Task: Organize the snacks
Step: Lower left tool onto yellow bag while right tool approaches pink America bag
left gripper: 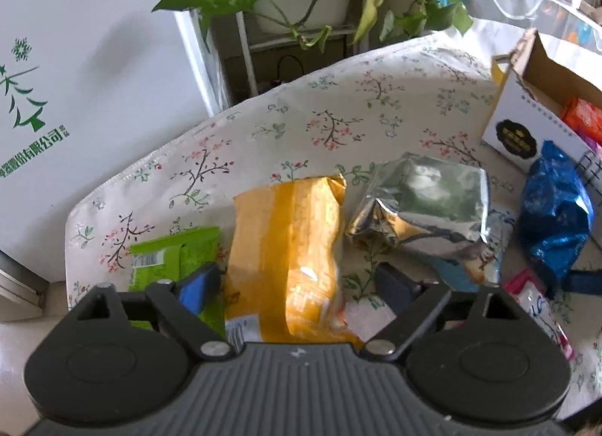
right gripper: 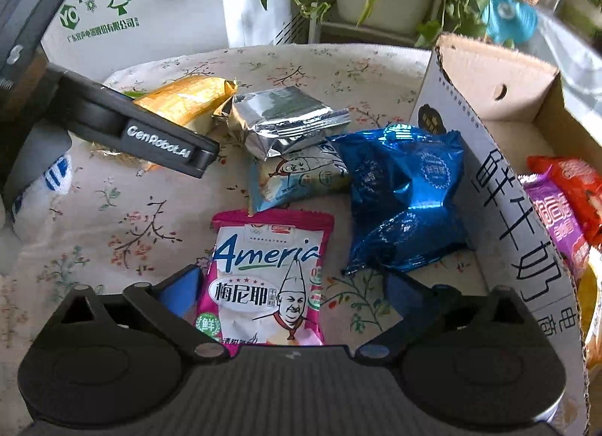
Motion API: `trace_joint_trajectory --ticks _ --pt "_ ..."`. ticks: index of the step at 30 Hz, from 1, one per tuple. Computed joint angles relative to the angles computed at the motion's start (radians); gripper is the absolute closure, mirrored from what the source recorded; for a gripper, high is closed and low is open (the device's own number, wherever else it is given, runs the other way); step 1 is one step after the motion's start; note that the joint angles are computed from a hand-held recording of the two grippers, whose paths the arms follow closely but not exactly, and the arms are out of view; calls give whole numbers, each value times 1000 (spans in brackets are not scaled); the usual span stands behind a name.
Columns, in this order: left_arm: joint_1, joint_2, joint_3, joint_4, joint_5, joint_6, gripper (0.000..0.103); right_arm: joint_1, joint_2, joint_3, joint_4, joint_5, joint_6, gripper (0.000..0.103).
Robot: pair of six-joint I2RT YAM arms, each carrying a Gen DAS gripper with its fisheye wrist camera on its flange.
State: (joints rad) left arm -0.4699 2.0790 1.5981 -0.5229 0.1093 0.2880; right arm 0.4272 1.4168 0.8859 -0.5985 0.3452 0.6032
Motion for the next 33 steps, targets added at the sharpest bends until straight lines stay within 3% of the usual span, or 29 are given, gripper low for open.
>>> trace_joint_trajectory --ticks 4,9,17,27,29,33 --pt "3 25 20 -2 1 -39 0 -8 5 -3 15 13 16 0" --pt "32 75 105 -84 59 -75 0 3 6 -16 34 31 32 0" --pt "27 36 20 -1 55 -98 0 26 -18 -38 34 55 45 0" --pt "4 63 73 -35 20 -87 1 16 -9 -10 27 -2 -48 0" --pt "3 64 81 -47 30 -92 6 18 -11 -7 29 -11 -58 4" --pt "2 49 74 -53 67 -81 29 14 -30 -13 31 -19 -77 16"
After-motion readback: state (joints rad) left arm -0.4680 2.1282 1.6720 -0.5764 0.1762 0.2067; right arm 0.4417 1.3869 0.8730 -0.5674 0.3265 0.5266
